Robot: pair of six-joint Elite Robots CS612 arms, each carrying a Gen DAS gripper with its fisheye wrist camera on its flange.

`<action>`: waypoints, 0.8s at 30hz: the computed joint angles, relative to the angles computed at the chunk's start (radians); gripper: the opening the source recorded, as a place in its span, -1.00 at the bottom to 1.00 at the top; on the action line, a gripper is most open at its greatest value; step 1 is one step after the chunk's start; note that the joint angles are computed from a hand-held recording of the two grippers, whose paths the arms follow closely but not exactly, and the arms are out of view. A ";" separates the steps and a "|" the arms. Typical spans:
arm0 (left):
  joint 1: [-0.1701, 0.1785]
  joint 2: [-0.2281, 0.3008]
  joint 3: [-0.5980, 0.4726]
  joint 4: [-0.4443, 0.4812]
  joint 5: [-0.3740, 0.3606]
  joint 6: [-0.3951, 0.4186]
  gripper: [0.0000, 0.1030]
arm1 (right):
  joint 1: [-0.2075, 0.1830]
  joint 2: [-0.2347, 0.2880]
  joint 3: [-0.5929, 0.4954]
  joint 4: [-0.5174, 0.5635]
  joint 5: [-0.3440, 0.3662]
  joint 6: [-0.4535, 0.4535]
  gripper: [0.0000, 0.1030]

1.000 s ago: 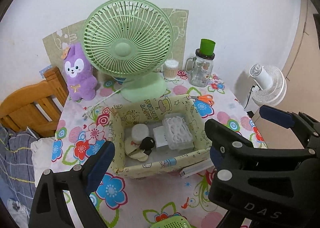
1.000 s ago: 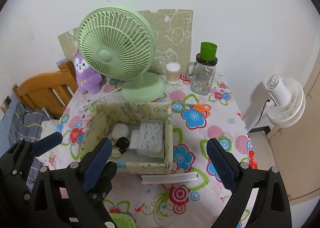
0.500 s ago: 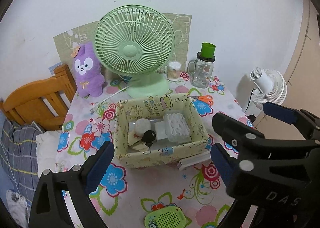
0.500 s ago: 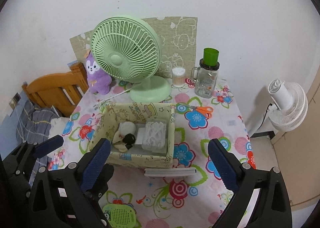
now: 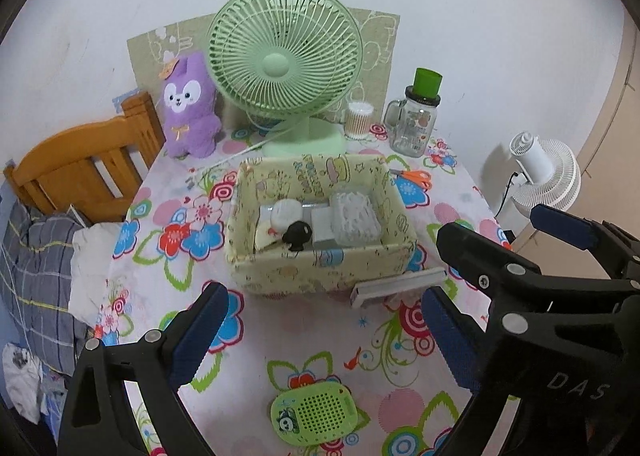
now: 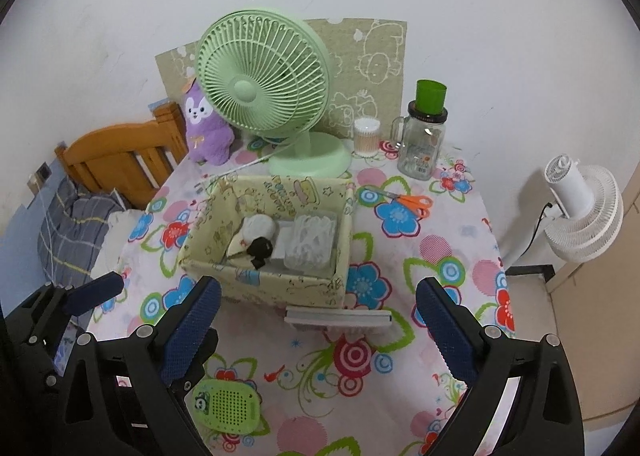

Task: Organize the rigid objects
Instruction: 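Withdraw both grippers from the box toward the green speaker and white device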

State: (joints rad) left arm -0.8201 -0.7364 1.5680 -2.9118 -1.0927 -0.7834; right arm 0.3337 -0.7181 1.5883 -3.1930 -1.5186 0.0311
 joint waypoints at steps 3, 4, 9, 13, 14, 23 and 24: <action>0.000 0.001 0.010 -0.003 -0.007 -0.006 0.91 | 0.006 0.004 0.007 -0.011 -0.008 -0.010 0.93; 0.001 0.002 0.015 -0.006 -0.013 -0.009 0.92 | 0.009 0.006 0.010 -0.016 -0.014 -0.009 0.93; -0.001 0.009 0.029 -0.031 -0.010 -0.018 0.92 | 0.021 0.013 0.025 -0.041 -0.036 0.018 0.93; -0.007 0.019 0.034 -0.032 -0.009 0.005 0.99 | 0.028 0.023 0.030 -0.047 -0.056 0.020 0.93; -0.007 0.021 0.035 -0.037 -0.018 0.010 0.99 | 0.030 0.025 0.031 -0.051 -0.060 0.021 0.93; -0.005 0.038 0.030 -0.007 -0.051 -0.048 0.99 | 0.030 0.050 0.032 -0.062 -0.074 0.037 0.93; -0.005 0.040 0.027 0.001 -0.049 -0.051 0.99 | 0.028 0.052 0.030 -0.062 -0.071 0.033 0.93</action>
